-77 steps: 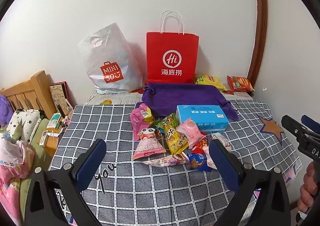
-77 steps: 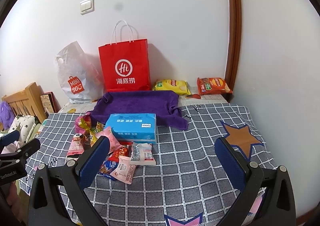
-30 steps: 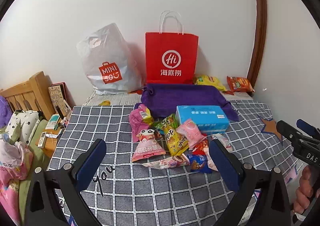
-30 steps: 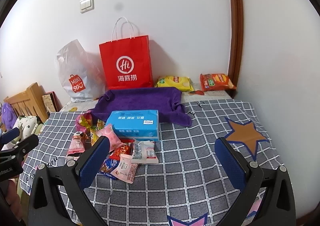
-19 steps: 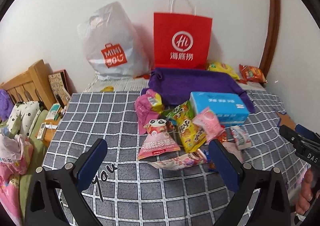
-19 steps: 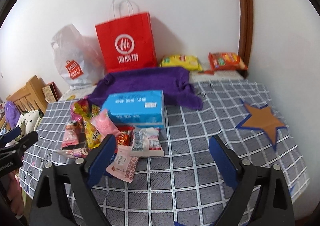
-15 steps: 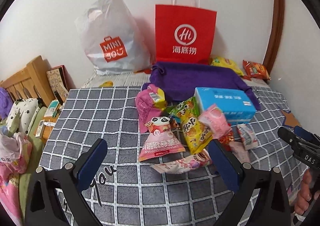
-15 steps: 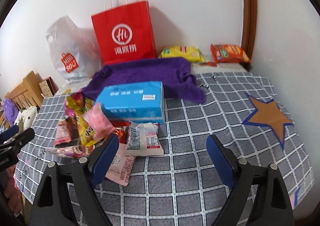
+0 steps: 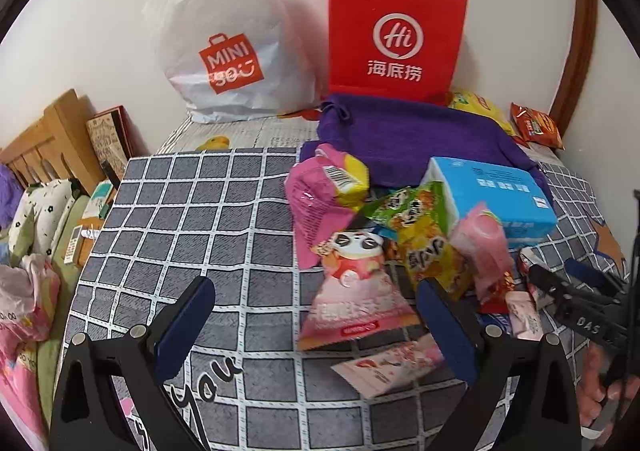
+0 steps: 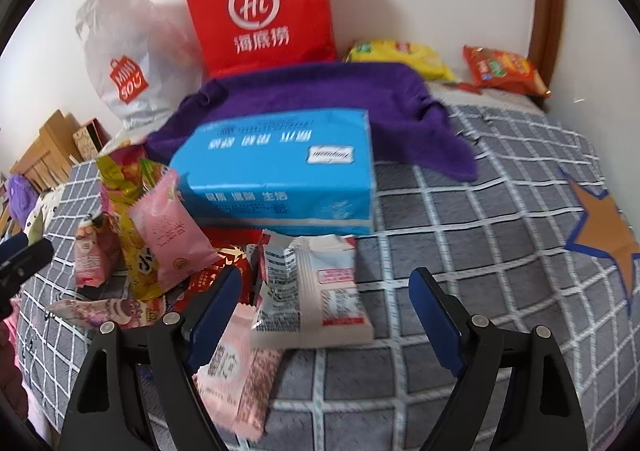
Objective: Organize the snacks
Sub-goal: 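Grasp the panda-print snack bag with left gripper while right gripper grasps white sachet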
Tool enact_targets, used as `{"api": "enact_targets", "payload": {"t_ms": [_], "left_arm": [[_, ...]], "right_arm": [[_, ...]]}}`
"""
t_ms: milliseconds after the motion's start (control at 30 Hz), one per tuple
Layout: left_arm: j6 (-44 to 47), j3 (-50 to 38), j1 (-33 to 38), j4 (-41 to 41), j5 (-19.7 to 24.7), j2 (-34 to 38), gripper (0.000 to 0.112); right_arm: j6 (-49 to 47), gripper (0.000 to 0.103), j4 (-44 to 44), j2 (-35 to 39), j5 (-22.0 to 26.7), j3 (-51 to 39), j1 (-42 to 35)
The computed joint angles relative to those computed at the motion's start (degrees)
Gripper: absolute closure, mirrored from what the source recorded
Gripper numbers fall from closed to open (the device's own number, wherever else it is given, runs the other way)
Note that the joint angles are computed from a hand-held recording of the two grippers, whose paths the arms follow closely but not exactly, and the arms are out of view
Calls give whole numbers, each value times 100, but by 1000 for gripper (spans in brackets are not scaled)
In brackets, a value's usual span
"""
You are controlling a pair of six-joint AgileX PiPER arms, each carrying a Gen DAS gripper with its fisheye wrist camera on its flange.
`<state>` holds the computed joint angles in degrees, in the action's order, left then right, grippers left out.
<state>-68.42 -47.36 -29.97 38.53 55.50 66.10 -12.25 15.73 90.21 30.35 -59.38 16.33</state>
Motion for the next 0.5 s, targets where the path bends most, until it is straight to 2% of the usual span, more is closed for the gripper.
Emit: {"api": "enact_targets", "payload": {"t_ms": [67,167,267,500], "left_arm": [[239,70,286,-180,-179,-36,11],[525,139,605,-355,-344,-19,12],[744,185,827,-482,-486,35,12],[1133,-14,933,-688,-867,412,12]], "right_arm": [[63,21,-81,192,-2,-88,68],[626,34,-710,492,102,-240,248],[1003,44,-1290,414,-185,-47,400],[501,47,-871,383,-81,-73,60]]}}
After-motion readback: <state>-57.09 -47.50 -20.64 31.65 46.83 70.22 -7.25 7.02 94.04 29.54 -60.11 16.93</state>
